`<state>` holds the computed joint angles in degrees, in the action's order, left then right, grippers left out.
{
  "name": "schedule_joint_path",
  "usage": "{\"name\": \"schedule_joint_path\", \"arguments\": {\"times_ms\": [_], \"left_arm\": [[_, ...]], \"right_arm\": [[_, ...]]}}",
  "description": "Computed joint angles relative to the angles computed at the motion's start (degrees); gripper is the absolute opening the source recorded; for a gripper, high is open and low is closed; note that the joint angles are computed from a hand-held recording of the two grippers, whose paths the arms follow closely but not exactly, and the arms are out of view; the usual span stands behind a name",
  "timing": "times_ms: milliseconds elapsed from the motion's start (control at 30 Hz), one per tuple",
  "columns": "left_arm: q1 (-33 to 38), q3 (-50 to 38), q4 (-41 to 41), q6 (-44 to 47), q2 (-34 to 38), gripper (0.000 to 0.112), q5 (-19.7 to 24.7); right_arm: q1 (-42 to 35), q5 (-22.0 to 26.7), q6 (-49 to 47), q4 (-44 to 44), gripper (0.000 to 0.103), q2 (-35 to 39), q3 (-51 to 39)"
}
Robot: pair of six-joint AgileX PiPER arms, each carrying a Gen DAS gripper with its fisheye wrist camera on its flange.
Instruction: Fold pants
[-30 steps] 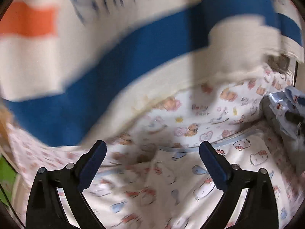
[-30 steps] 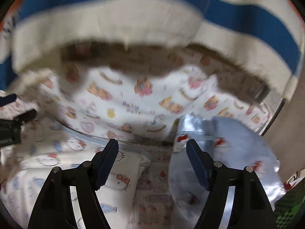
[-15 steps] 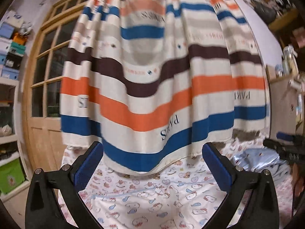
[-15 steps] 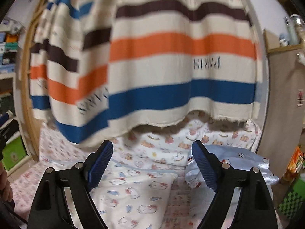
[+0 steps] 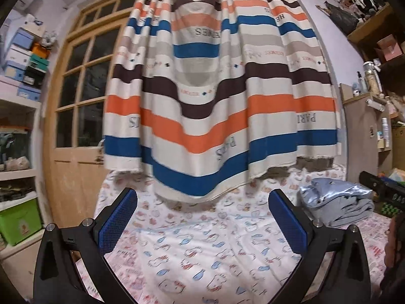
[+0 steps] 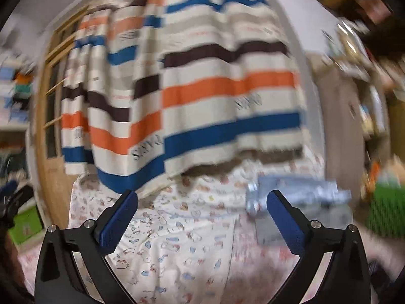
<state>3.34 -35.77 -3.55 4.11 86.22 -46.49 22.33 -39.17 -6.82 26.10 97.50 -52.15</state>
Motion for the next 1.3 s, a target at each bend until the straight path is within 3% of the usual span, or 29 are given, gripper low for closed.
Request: {"name": "schedule_joint_path", "arguments": {"times_ms": [67,133,367,433,533,633,767,867,933,1000,1167,1300], "left_arm": [[-1.8,2.2,-6.1,3.1,1.7,0.103,-4.4],[-4.4,4.4,-13.7,6.6,5.2,0.103,-12.6],[-3.9,8.0,-14.5,4.4,10.6,0.103,-18.6],[-3.6,8.0,-14.0,4.1,11.7,0.103,-17.8],[-2.1,6.6,-11.5,4.7,13.0,0.103,-13.4],[-2.0,6.9,-12.6,6.0,15.1,0.103,-15.5],[-0.3,7.6,-9.5,4.5,16.2,0.103,-14.5],[1.2,8.0,-5.5,3.2,15.3,0.103,-9.4],[1.0,8.6,-5.9,3.0,15.3,0.102,-8.5],[0.4,9.9,-7.2,3.5,16.0,0.098,-10.4],[-1.9,10.9,-11.0,6.7,17.5,0.071,-11.4],[-0.4,11.6,-12.4,4.7,17.3,0.069,-12.7]], "right_arm": [[-1.2,-1.9,8.3,-7.0,0.102,0.2,2.8],[-2.0,-1.6,10.9,-12.7,0.102,-0.4,4.6],[3.8,-6.6,-5.1,1.1,0.102,1.7,7.1],[6.7,-12.2,-6.4,8.0,0.102,4.6,6.8],[7.6,-17.4,-2.8,5.9,0.102,7.6,7.4],[6.8,-15.6,-3.8,3.1,0.102,8.4,6.6],[7.1,-15.4,-7.7,4.4,0.102,10.0,5.8],[5.7,-11.9,-6.7,2.2,0.102,10.3,5.9],[4.7,-8.7,-6.2,0.2,0.102,10.2,6.1],[4.3,-8.3,-6.1,-0.6,0.102,10.3,6.8],[5.5,-10.1,-7.7,0.7,0.102,11.1,7.8],[3.5,-3.2,7.3,-17.1,0.102,11.3,6.2]]}}
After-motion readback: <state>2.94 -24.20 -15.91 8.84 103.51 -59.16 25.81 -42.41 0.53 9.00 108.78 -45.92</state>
